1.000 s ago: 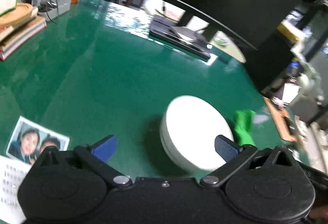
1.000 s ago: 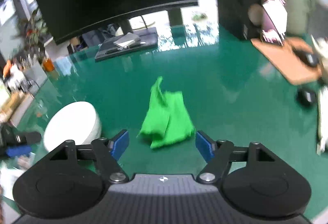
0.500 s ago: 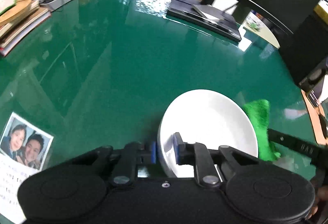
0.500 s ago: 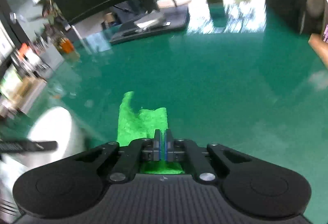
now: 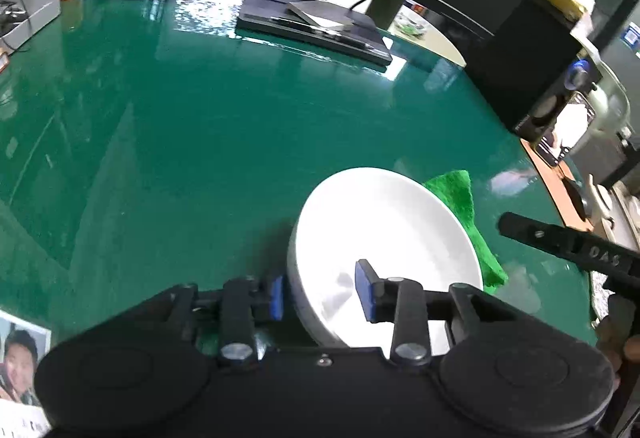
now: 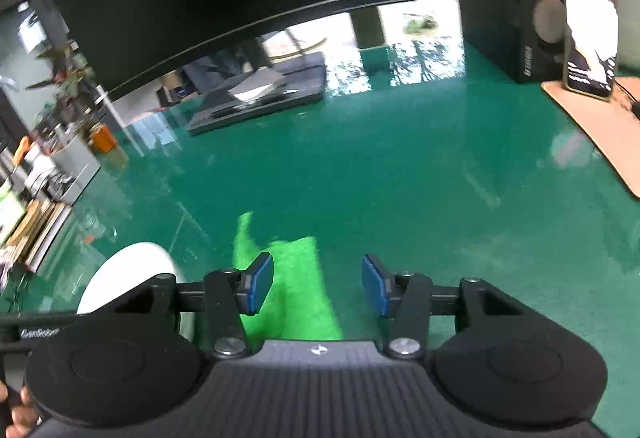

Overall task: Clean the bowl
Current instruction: 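Grip the white bowl rim with the left tool while the right tool grasps the green cloth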

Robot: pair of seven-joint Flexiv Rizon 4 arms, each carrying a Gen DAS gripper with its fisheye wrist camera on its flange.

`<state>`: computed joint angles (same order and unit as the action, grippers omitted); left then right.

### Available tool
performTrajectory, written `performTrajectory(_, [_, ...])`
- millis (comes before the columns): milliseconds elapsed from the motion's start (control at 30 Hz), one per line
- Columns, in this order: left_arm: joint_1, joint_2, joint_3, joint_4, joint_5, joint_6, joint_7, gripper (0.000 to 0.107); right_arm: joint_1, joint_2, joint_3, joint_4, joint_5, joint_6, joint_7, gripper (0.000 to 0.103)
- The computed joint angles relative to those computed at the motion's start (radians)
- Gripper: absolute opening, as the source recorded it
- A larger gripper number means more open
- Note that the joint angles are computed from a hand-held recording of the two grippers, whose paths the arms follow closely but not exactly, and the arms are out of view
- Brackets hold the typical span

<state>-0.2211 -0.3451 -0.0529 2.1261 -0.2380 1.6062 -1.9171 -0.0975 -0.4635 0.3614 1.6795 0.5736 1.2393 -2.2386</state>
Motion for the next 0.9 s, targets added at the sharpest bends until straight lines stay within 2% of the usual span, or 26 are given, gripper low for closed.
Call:
performTrajectory(133, [0.071,-0.01,-0.084,0.018,-0.033,0.048,0.025,0.035,0.034,-0.014,0.003,0.026,-0.054,0.06,-0.059,0.045])
performTrajectory(200, [0.08,-0.015,-0.094,0.015,-0.035,0.048,0.035,0.035,0.075,-0.038,-0.026,0.042,-0.148,0.075,-0.071,0.035])
performTrajectory(233, [0.088,-0.016,-0.102,0.014,-0.035,0.048,0.044,0.035,0.065,-0.051,-0.01,0.041,-0.161,0.095,-0.098,0.022])
performTrajectory(267, [0.096,-0.017,-0.111,0.014,-0.034,0.049,0.054,0.035,0.045,-0.055,0.01,0.033,-0.158,0.082,-0.094,0.014])
performTrajectory(300, [0.101,-0.02,-0.117,0.012,-0.036,0.05,0.06,0.035,0.025,-0.054,0.029,0.022,-0.147,0.057,-0.083,0.012])
performTrajectory(400, [0.114,-0.025,-0.134,0.01,-0.045,0.054,0.069,0.034,-0.015,-0.057,0.034,-0.046,-0.092,-0.085,0.018,0.006])
performTrajectory(433, [0.118,-0.026,-0.138,0.01,-0.047,0.056,0.071,0.034,-0.035,-0.063,0.028,-0.092,-0.05,-0.176,0.097,0.006])
performTrajectory(500, [0.152,-0.029,-0.177,0.017,-0.054,0.07,0.083,0.034,-0.153,-0.088,0.057,-0.204,0.149,-0.429,0.274,0.006])
performTrajectory(567, [0.185,-0.036,-0.214,0.02,-0.057,0.084,0.092,0.034,-0.228,-0.091,0.061,-0.224,0.3,-0.562,0.378,0.006])
performTrajectory(633, [0.169,-0.04,-0.195,0.008,-0.048,0.074,0.099,0.034,-0.296,-0.091,0.058,-0.221,0.433,-0.66,0.483,0.006])
performTrajectory(700, [0.14,-0.043,-0.161,-0.008,-0.039,0.057,0.108,0.034,-0.303,-0.079,0.034,-0.198,0.48,-0.694,0.567,0.007])
performTrajectory(767, [0.112,-0.046,-0.13,-0.021,-0.031,0.045,0.117,0.034,-0.287,-0.075,0.011,-0.192,0.489,-0.73,0.6,0.007])
performTrajectory(900, [0.11,-0.047,-0.128,-0.025,-0.036,0.039,0.128,0.034,-0.212,-0.084,-0.048,-0.223,0.472,-0.741,0.647,0.007])
